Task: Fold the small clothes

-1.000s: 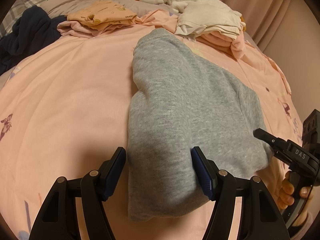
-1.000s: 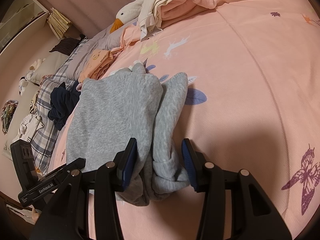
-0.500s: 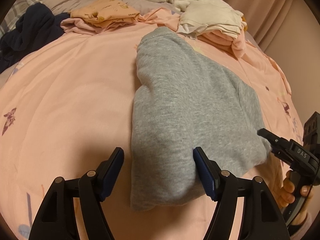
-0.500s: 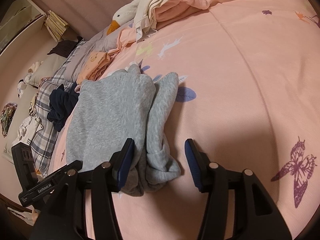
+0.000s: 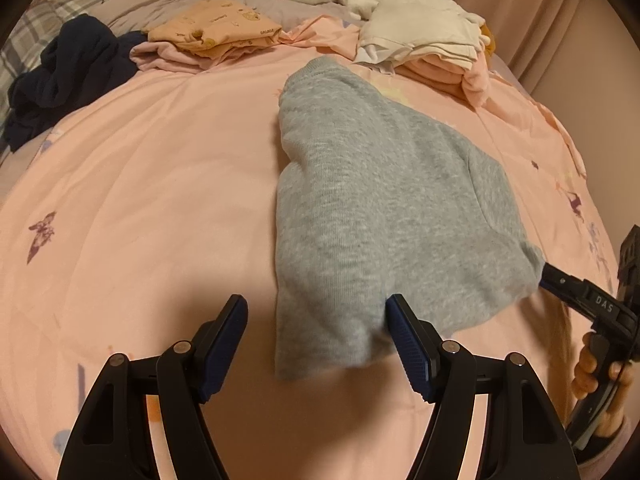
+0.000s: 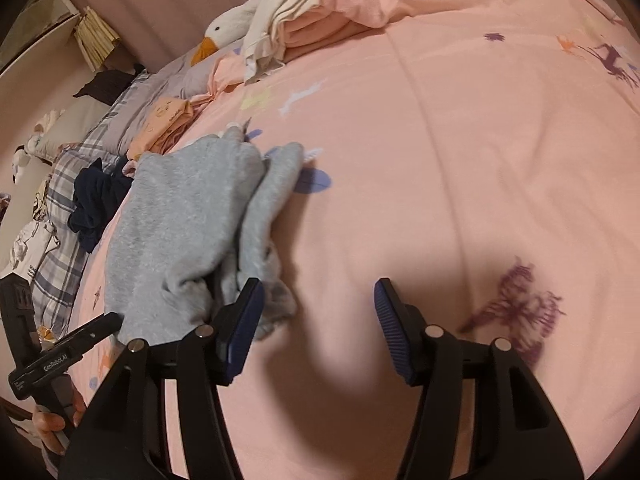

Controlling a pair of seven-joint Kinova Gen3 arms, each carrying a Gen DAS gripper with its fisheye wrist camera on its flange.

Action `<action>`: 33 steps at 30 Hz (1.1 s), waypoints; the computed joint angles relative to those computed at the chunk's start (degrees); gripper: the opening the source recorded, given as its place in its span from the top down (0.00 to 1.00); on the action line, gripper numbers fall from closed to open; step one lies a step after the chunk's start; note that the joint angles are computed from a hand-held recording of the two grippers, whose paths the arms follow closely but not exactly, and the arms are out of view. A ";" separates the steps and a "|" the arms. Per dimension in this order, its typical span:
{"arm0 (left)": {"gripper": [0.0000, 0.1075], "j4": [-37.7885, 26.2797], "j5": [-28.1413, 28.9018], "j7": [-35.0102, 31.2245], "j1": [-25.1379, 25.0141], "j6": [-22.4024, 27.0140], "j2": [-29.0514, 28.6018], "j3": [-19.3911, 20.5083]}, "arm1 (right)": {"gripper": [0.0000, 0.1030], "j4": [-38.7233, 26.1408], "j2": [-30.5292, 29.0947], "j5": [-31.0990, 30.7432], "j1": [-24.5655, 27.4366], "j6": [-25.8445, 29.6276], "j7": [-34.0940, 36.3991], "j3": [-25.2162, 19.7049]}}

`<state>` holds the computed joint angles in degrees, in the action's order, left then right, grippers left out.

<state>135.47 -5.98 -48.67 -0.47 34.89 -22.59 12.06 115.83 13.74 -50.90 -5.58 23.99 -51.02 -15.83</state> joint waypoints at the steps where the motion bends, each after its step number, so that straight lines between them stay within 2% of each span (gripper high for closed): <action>1: 0.34 -0.15 -0.09 0.22 -0.12 0.62 -0.31 0.31 | 0.43 0.29 -0.42 0.22 0.06 -0.12 -0.29 0.30; 6: 0.34 -1.08 -1.24 2.76 -1.51 5.68 -3.45 2.51 | 0.36 0.61 -2.24 0.72 0.38 -0.11 -0.05 1.28; 10: 0.34 -1.17 -2.30 4.41 -2.50 6.99 -8.42 4.95 | 0.32 -0.41 -3.73 0.56 -0.63 -0.98 2.08 1.26; 13: 0.34 -2.05 -2.94 4.78 -3.31 6.86 -8.73 6.81 | 0.29 -3.31 -3.66 5.07 -4.17 -2.01 -0.64 1.92; 20: 0.34 -2.71 -3.45 3.00 -2.92 1.22 -6.11 7.31 | 0.27 -11.77 -0.36 18.12 -10.22 -3.18 -4.29 0.94; 24: 0.39 -2.52 -5.03 3.18 -4.21 -2.93 -4.36 9.01 | 0.28 -19.92 5.38 23.68 -11.86 2.19 -6.98 0.67; 27: 0.51 -1.85 -4.74 1.53 -3.10 -6.35 -1.97 7.10 | 0.39 -26.88 10.44 29.47 -15.47 7.09 -12.02 2.68; 30: 0.62 -1.28 -4.42 -0.39 -2.06 -8.22 0.81 5.53 | 0.46 -32.98 15.22 31.95 -15.93 12.24 -13.95 2.35; 32: 0.65 -0.77 -4.57 -0.76 -1.85 -8.75 1.74 5.44 | 0.66 -35.82 17.40 33.65 -16.76 15.12 -15.00 2.56; 33: 0.65 -0.34 -4.64 -1.10 -1.65 -9.49 2.10 5.10 | 0.82 -36.75 18.10 34.81 -17.56 16.00 -15.82 3.06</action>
<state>135.13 -10.63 -49.77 -2.12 25.40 -20.48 17.16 79.08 31.84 -16.08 -23.13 39.99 -66.83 -12.77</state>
